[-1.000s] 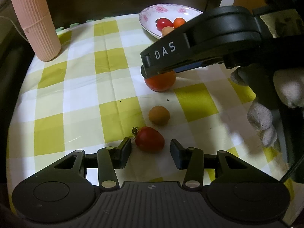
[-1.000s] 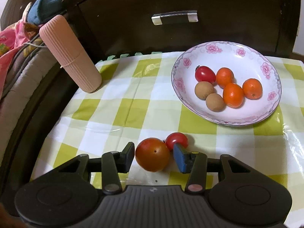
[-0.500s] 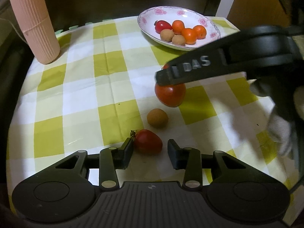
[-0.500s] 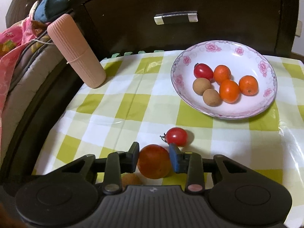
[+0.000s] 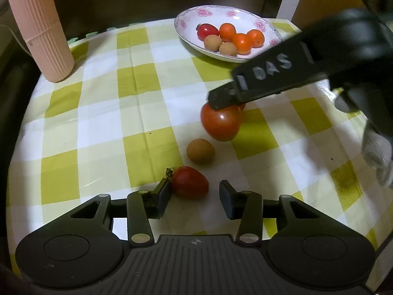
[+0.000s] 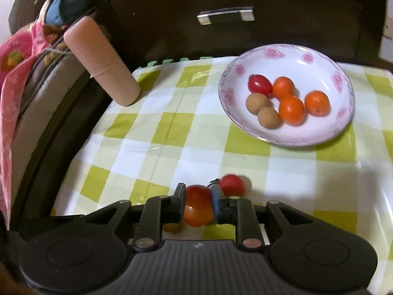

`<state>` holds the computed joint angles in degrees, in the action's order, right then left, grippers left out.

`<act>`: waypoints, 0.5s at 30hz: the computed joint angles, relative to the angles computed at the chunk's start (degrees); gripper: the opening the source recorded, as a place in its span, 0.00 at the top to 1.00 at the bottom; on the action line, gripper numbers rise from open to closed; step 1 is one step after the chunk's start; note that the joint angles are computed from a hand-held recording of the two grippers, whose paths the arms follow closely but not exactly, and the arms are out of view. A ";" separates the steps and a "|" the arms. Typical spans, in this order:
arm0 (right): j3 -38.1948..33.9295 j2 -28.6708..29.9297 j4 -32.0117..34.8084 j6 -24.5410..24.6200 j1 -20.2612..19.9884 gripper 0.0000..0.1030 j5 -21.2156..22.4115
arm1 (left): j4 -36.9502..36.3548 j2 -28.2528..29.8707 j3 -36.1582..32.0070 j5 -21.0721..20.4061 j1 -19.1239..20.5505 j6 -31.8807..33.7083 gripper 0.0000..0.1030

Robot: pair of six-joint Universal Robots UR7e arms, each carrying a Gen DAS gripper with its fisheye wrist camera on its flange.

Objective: Organize fruits
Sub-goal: 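Close the right tool around the large red tomato and lift it, then grasp the red cherry tomato with the left tool while the right tool holds the large tomato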

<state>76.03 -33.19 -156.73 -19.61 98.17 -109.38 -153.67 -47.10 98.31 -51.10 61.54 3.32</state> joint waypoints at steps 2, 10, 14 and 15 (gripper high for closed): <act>-2.31 0.78 3.93 1.10 0.03 0.68 -0.09 | 0.05 -0.05 -0.03 -0.29 0.09 -0.08 0.47; -6.57 3.30 10.35 -0.80 0.50 0.62 -0.68 | 1.02 -0.27 -0.43 -1.17 0.32 -0.99 0.45; -6.19 2.90 10.74 0.15 0.04 0.63 0.45 | 1.47 -0.45 -0.51 -1.71 0.45 -1.25 0.41; -6.22 2.68 11.40 0.58 -0.15 0.63 0.92 | 1.82 -0.57 -0.55 -2.10 0.53 -1.45 0.38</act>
